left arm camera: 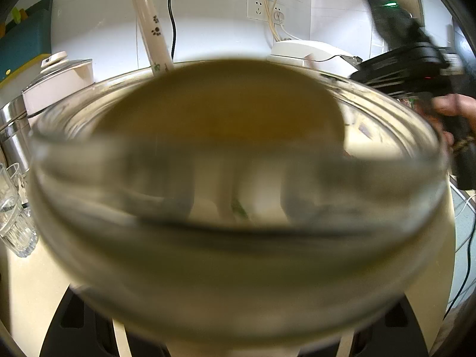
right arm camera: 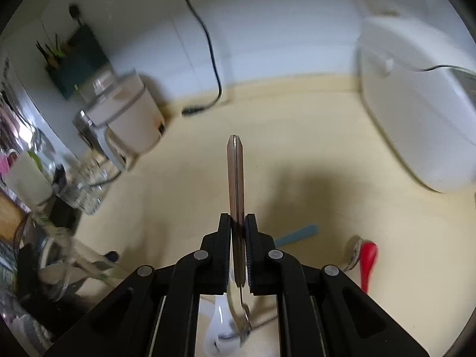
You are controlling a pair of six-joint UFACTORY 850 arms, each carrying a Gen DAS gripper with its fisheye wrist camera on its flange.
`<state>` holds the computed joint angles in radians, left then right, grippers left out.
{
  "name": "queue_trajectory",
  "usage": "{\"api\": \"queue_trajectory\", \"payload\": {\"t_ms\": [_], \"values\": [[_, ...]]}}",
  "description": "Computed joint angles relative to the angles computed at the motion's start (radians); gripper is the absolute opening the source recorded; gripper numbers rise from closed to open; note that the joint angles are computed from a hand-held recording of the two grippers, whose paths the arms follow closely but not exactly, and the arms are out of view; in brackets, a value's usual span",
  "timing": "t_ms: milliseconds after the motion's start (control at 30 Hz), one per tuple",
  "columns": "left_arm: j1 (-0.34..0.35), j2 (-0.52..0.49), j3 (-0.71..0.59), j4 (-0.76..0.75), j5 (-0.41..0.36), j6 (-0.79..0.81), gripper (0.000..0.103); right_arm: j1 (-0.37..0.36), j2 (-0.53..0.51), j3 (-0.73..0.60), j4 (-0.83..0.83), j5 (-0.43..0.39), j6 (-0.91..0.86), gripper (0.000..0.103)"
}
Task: Organize utensils
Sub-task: 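Carry the wooden stick over the jar and release it inside with the right gripper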
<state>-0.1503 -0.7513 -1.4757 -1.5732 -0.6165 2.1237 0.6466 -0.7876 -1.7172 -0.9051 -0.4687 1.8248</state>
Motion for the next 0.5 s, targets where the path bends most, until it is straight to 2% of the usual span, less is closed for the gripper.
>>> {"api": "queue_trajectory", "payload": {"t_ms": [133,233,367,500], "values": [[-0.002,-0.002,-0.004,0.001,0.003,-0.003,0.072,0.033,0.068,0.070,-0.154,-0.062,0.190,0.009],[-0.004,-0.003,-0.005,0.000,0.005,-0.002,0.072,0.049,0.115,0.103,-0.232,-0.101,0.264,0.009],[-0.008,-0.004,-0.008,-0.003,0.010,-0.002,0.072,0.067,0.149,0.086,-0.298,-0.144,0.270,0.009],[-0.017,0.002,0.006,-0.023,0.022,0.014,0.072,0.084,0.178,0.056,-0.355,-0.146,0.252,0.009]]}}
